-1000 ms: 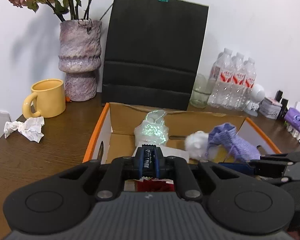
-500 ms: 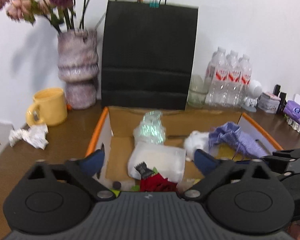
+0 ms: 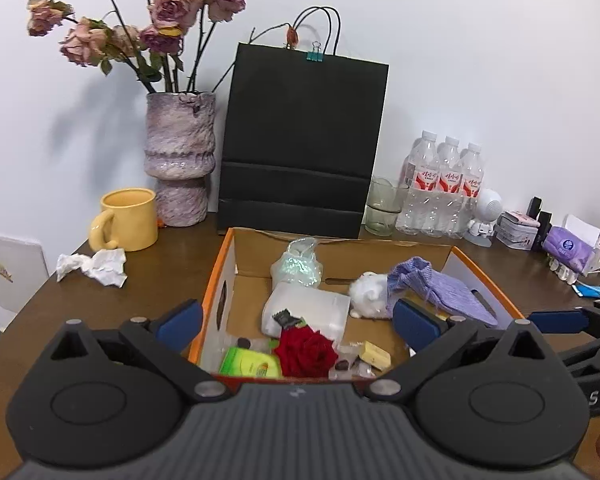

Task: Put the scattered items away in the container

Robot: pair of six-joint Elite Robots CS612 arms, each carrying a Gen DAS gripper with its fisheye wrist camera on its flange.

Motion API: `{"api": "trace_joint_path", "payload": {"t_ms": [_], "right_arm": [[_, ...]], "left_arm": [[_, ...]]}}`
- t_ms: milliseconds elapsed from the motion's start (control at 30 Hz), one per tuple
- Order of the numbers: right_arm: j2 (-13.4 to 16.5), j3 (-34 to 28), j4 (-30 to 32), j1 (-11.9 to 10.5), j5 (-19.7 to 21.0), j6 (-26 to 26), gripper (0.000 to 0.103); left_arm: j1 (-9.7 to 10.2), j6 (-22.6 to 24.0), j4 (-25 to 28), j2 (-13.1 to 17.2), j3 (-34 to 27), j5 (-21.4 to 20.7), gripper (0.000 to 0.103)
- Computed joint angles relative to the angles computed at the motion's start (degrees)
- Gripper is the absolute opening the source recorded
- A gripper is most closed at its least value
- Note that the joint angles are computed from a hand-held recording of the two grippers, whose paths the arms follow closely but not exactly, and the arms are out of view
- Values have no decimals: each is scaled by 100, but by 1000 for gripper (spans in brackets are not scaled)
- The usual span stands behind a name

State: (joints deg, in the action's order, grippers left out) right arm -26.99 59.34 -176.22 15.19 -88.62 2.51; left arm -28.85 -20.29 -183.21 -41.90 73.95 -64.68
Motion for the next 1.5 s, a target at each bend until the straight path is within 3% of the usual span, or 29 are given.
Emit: {"api": "trace_joint_path", "payload": {"t_ms": [400, 667, 1500], "right_arm": [[-564, 1058, -733, 54, -373, 120, 103], [-797, 1518, -1073, 88, -443, 66, 103], [-957, 1874, -1393, 101, -451, 108, 103]], "left_arm": [[-226, -238, -82, -467, 738, 165, 103], [-333, -255, -186, -621, 1002, 204, 103], [-421, -158, -233, -713, 1143, 214, 103]]}}
